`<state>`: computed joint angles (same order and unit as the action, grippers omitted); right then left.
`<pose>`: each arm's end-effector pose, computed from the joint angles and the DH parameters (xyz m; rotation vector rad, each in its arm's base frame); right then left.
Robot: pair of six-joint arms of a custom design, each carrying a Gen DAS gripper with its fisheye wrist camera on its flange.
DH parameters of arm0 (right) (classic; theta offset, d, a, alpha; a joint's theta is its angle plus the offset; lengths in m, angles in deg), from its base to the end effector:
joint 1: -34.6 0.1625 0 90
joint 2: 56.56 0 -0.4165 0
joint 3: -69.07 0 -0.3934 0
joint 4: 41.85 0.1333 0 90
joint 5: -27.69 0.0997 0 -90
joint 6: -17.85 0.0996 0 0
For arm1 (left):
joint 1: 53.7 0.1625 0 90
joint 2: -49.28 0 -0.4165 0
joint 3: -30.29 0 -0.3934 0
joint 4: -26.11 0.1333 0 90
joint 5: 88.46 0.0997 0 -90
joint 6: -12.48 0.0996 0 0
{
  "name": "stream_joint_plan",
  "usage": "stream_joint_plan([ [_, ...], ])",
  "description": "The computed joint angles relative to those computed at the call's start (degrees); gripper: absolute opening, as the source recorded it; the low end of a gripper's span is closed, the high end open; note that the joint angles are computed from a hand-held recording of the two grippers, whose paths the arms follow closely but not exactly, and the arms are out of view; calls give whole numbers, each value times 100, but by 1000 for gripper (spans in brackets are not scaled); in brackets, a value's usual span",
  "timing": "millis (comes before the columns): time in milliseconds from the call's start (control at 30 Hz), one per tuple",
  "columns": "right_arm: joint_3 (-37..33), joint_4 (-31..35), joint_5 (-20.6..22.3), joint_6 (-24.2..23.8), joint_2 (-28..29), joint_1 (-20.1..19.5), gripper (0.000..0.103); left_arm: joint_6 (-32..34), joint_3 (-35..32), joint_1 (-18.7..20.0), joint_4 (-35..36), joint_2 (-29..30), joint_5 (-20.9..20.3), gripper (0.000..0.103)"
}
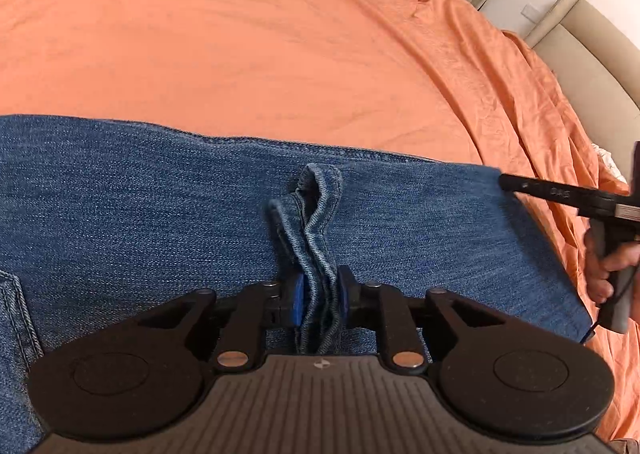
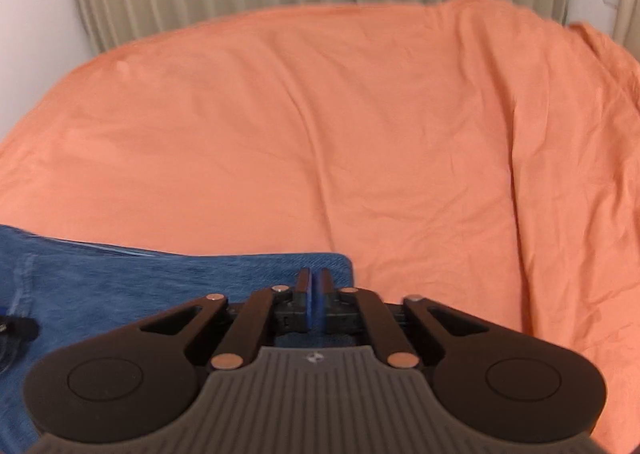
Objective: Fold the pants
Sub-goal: 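Adjust the hem fold with the left tool, then open it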
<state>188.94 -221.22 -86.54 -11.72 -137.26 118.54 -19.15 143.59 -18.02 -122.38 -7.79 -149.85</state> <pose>0.0385 -0.5128 0.3435 0.2465 -2.3400 0.8903 -0.3397 -0.4667 0.1016 0.5286 2.7050 -0.5188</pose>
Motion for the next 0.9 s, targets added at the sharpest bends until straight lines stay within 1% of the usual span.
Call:
stream_joint_plan([
  [67, -59, 131, -7, 110, 59, -51, 0, -49, -34, 26, -7, 16, -53, 24],
  [167, -8, 261, -133, 162, -44, 35, 0, -208, -85, 1, 108, -19, -73, 25],
  [200, 46, 356, -164, 184, -142, 73, 0, -319, -85, -29, 211, -72, -67, 28],
  [267, 247, 501, -63, 135, -446, 116, 2, -458, -92, -110, 457, -162, -45, 35],
  [300, 376, 628, -33, 105, -651, 135, 2, -525, -59, -166, 535, -222, -24, 42],
  [333, 509, 750, -83, 104, -850, 174, 3, -586, -10, -225, 596, -288, -14, 46],
  [367, 638, 819, -138, 104, -1026, 226, 3, -660, 35, -286, 692, -361, -10, 47],
  [433, 975, 966, -101, 43, -1482, 255, 3, -795, 172, -415, 831, -538, -15, 47],
  [500, 1308, 1037, -202, 55, -1877, 323, 3, -972, 263, -506, 984, -647, -64, 47],
  [567, 1629, 1023, -191, 25, -2206, 303, 3, -1157, 400, -588, 1059, -764, -86, 47],
  [600, 1752, 986, -237, -24, -2301, 301, 3, -1217, 478, -614, 1031, -811, -115, 45],
  [633, 1869, 907, -289, -51, -2350, 318, 3, -1325, 548, -641, 1009, -850, -122, 43],
  [700, 2092, 817, -243, -30, -2514, 224, 3, -1522, 621, -703, 975, -826, -75, 40],
  [800, 2298, 623, -126, 74, -2554, 28, 2, -1598, 691, -879, 1114, -720, 235, 40],
  [867, 2387, 458, -82, 191, -2480, -76, 2, -1719, 692, -996, 1186, -606, 438, 40],
  [900, 2435, 292, -100, 120, -2408, -87, 2, -1772, 690, -1030, 1211, -577, 508, 40],
])
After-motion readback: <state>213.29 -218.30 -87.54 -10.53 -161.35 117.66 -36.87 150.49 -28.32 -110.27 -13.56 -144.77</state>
